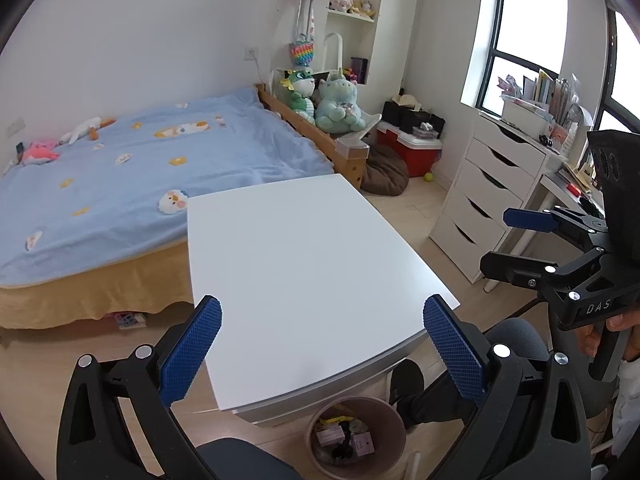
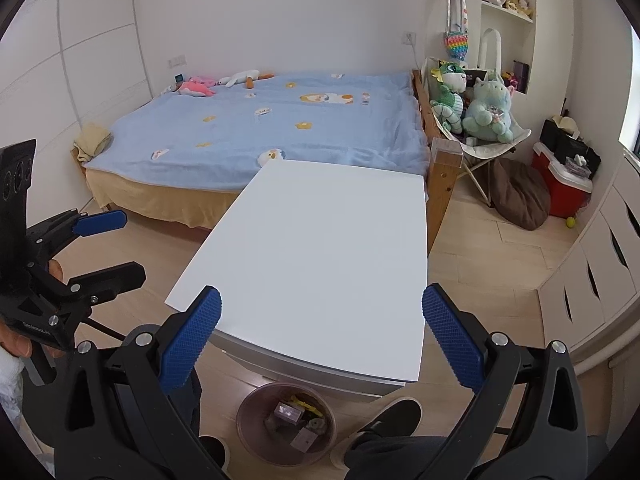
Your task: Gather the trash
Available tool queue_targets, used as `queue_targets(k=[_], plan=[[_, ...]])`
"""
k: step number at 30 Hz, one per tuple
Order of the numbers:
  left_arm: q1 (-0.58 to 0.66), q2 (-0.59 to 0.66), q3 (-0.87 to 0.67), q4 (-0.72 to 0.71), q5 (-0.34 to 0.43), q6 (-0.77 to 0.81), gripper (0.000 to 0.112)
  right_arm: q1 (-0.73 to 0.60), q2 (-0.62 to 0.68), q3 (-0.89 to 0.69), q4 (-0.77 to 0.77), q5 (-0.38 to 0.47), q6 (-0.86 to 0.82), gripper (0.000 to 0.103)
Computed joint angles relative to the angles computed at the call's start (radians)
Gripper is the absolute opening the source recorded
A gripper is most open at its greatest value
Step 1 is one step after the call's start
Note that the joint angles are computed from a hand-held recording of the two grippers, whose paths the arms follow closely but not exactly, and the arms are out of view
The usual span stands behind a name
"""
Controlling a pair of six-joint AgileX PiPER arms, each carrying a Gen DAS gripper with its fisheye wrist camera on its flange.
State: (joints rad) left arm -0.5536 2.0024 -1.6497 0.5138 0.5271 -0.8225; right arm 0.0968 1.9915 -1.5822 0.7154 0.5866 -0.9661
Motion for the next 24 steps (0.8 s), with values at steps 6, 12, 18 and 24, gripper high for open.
queue_targets(k=[6, 12, 18, 24], plan=[[-0.004, 0.013, -0.022, 0.004, 0.019, -0.005, 0.097, 0.003, 0.008, -0.011, -0.009, 0.014, 0.008, 0.099], [0.004, 0.023, -0.036, -0.015, 0.044, 0.006, 0.097, 0.008, 0.008, -0.009, -0.009, 0.019, 0.002, 0.099], [0.009, 0.023, -0.033, -0.019, 0.053, 0.006, 0.097, 0.007, 0.009, -0.008, -0.003, 0.02, -0.006, 0.099], [0.012, 0.021, -0.026, -0.02, 0.045, 0.009, 0.097, 0.009, 0.008, -0.003, 0.002, 0.018, -0.014, 0.099]])
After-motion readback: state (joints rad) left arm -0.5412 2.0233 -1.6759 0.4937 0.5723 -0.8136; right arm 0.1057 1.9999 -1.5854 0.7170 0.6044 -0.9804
